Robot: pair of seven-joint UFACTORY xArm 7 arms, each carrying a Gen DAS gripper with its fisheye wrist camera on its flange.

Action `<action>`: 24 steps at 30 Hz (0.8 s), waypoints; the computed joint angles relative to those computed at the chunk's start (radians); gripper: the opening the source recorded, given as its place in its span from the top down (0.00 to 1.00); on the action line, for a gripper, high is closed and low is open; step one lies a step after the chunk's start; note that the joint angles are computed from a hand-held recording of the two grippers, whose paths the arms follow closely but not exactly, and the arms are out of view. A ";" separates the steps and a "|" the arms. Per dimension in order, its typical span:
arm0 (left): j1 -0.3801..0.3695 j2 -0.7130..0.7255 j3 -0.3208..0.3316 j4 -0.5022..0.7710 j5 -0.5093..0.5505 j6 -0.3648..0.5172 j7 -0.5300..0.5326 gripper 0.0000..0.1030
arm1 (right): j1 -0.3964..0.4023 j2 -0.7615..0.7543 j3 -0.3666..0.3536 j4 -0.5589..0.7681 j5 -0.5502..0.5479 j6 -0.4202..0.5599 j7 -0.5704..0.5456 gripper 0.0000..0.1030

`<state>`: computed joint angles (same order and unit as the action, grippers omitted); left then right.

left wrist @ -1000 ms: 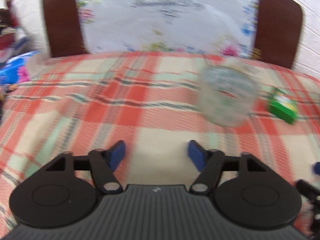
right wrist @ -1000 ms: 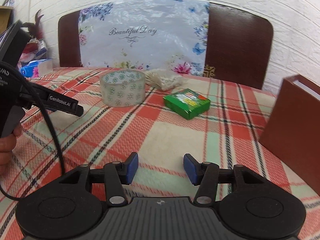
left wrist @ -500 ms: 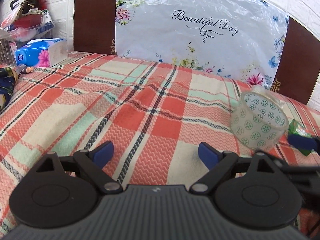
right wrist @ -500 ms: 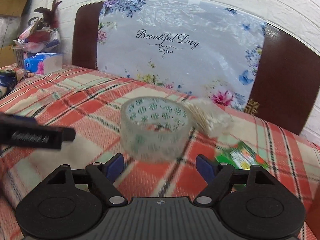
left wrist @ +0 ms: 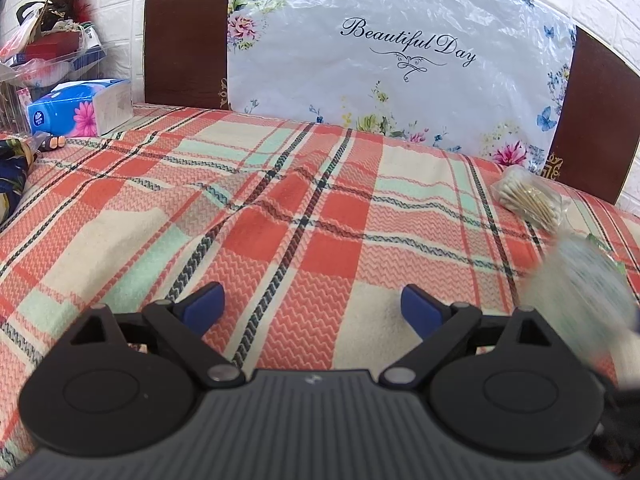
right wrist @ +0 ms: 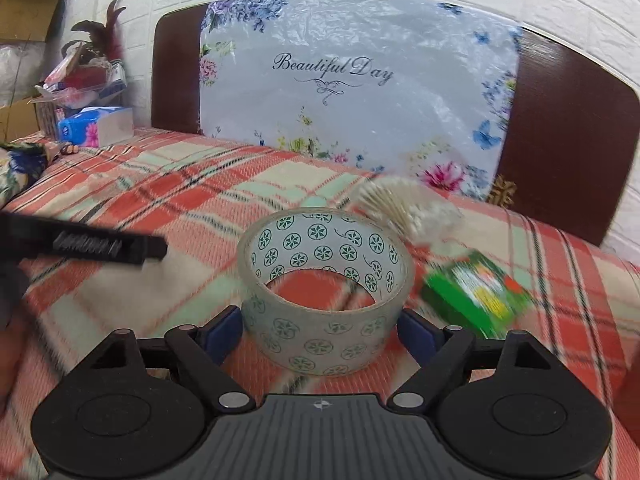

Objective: Organize objects
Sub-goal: 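Grasp the clear patterned tape roll with the right tool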

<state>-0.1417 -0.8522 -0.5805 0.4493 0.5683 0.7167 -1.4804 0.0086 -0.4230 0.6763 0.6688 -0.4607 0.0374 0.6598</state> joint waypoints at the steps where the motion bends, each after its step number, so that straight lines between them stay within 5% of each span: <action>1: -0.001 0.002 -0.001 0.002 0.000 0.004 0.002 0.07 | 0.072 -0.045 -0.061 -0.046 0.024 0.015 -0.017 0.20; 6: -0.014 0.050 0.017 0.036 -0.002 0.031 0.057 0.02 | 0.306 -0.340 -0.255 -0.263 0.138 0.168 -0.091 0.20; 9: -0.031 0.103 0.053 0.085 -0.024 0.054 0.116 0.04 | 0.354 -0.543 -0.293 -0.364 0.195 0.306 -0.086 0.22; 13: -0.075 0.164 0.115 0.174 -0.082 -0.070 0.177 0.13 | 0.361 -0.707 -0.303 -0.422 0.251 0.444 -0.037 0.14; 18: -0.069 0.345 0.007 0.413 -0.036 -0.143 0.252 0.13 | 0.358 -0.732 -0.299 -0.448 0.259 0.428 -0.034 0.13; 24: -0.188 0.588 -0.024 0.579 -0.029 -0.116 0.339 0.13 | 0.361 -0.743 -0.306 -0.463 0.251 0.388 -0.056 0.12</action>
<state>-0.3301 -0.2646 -0.6040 1.0285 0.5393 0.6009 -1.1415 0.3697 -1.1659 0.3704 0.2055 -0.2095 0.4257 0.6037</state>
